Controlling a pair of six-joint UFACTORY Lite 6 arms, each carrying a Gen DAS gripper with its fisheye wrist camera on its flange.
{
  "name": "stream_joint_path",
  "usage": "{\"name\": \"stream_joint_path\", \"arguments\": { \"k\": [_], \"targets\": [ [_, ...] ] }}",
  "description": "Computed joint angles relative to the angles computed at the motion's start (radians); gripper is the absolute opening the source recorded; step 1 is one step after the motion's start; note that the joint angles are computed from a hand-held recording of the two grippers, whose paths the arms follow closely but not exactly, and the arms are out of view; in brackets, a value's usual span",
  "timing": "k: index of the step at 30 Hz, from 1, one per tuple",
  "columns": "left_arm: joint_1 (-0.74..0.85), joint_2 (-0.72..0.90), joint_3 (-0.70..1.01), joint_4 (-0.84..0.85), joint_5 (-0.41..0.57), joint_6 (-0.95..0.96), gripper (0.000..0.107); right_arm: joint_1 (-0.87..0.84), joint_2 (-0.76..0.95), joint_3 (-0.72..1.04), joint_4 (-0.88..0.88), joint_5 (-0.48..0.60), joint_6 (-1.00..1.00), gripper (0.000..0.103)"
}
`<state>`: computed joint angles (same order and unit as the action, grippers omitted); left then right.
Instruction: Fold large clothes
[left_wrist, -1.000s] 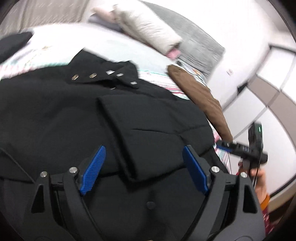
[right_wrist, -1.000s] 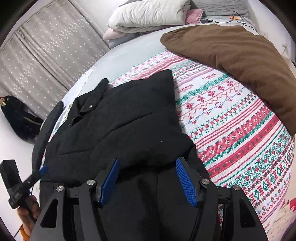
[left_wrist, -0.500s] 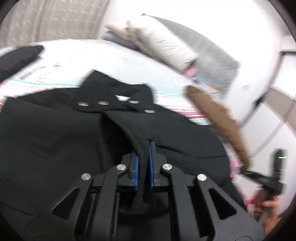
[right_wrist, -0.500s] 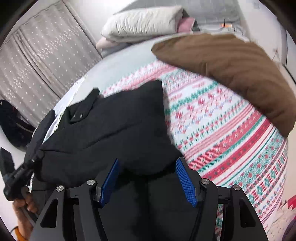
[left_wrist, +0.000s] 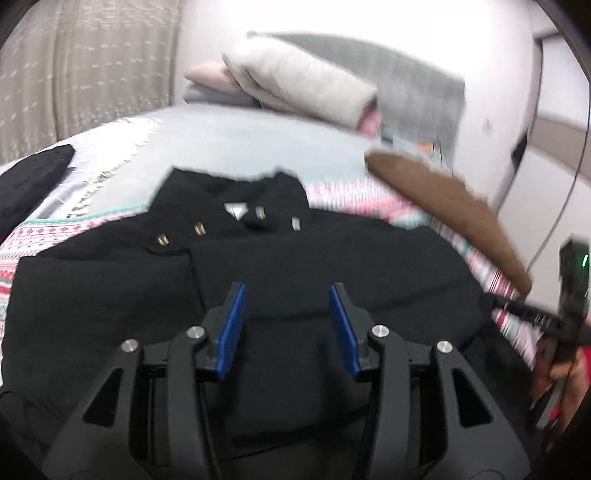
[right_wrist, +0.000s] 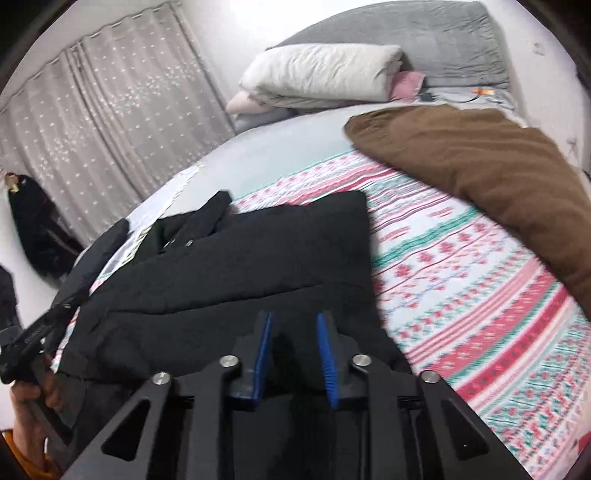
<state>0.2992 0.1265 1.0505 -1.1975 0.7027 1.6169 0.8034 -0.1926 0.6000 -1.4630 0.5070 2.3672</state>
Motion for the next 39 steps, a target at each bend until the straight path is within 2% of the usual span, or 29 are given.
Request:
{"name": "stream_joint_path", "arguments": {
  "k": [2, 3, 5, 6, 7, 9, 13, 14, 18, 19, 23, 25, 28, 30, 33, 35, 39],
  "targets": [
    [-0.067, 0.05, -0.018, 0.08, -0.162, -0.034, 0.048, -0.024, 0.068, 0.027, 0.033, -0.042, -0.034, 0.023],
    [-0.069, 0.071, -0.035, 0.059, -0.198, 0.002, 0.048, -0.039, 0.101, 0.041, 0.064, -0.066, -0.071, 0.022],
    [-0.031, 0.093, -0.062, -0.041, -0.182, 0.089, 0.055, -0.068, 0.14, 0.05, 0.099, -0.118, -0.114, 0.021],
    [-0.016, 0.098, -0.06, -0.039, -0.179, 0.075, 0.059, -0.079, 0.14, 0.041, 0.072, -0.137, -0.084, 0.021],
    [0.004, 0.117, -0.037, -0.006, -0.157, 0.025, 0.064, -0.083, 0.135, 0.03, 0.046, -0.146, -0.052, 0.021],
    [0.049, 0.146, -0.002, 0.028, -0.083, -0.019, 0.064, -0.082, 0.134, 0.026, 0.03, -0.146, -0.035, 0.021],
    [0.074, 0.078, -0.021, 0.106, -0.068, -0.073, 0.075, -0.046, 0.142, 0.064, 0.153, -0.098, -0.157, 0.026],
    [0.084, 0.06, -0.029, 0.13, -0.056, -0.091, 0.079, -0.034, 0.14, 0.08, 0.22, -0.085, -0.221, 0.029],
    [0.153, 0.001, 0.008, 0.278, 0.083, -0.229, 0.081, 0.001, 0.074, 0.097, 0.386, -0.069, -0.376, 0.054],
    [0.173, -0.017, 0.023, 0.319, 0.127, -0.265, 0.083, 0.023, 0.044, 0.103, 0.443, -0.048, -0.422, 0.055],
    [0.297, -0.102, 0.053, 0.379, 0.278, -0.294, 0.091, 0.124, -0.04, 0.154, 0.623, 0.084, -0.567, 0.065],
    [0.397, -0.136, 0.076, 0.389, 0.377, -0.271, 0.095, 0.188, -0.092, 0.162, 0.644, 0.156, -0.571, 0.07],
    [0.525, -0.143, 0.126, 0.407, 0.498, -0.23, 0.099, 0.364, -0.152, 0.192, 0.633, 0.374, -0.483, 0.075],
    [0.61, -0.129, 0.171, 0.439, 0.572, -0.205, 0.1, 0.485, -0.188, 0.191, 0.625, 0.482, -0.4, 0.079],
    [0.727, -0.112, 0.209, 0.463, 0.644, -0.147, 0.101, 0.616, -0.194, 0.217, 0.66, 0.598, -0.335, 0.079],
    [0.803, -0.101, 0.22, 0.473, 0.677, -0.094, 0.101, 0.746, -0.16, 0.265, 0.688, 0.725, -0.274, 0.079],
    [0.947, -0.061, 0.232, 0.499, 0.689, 0.007, 0.101, 0.937, -0.054, 0.373, 0.722, 0.902, -0.196, 0.08]
  ]
}}
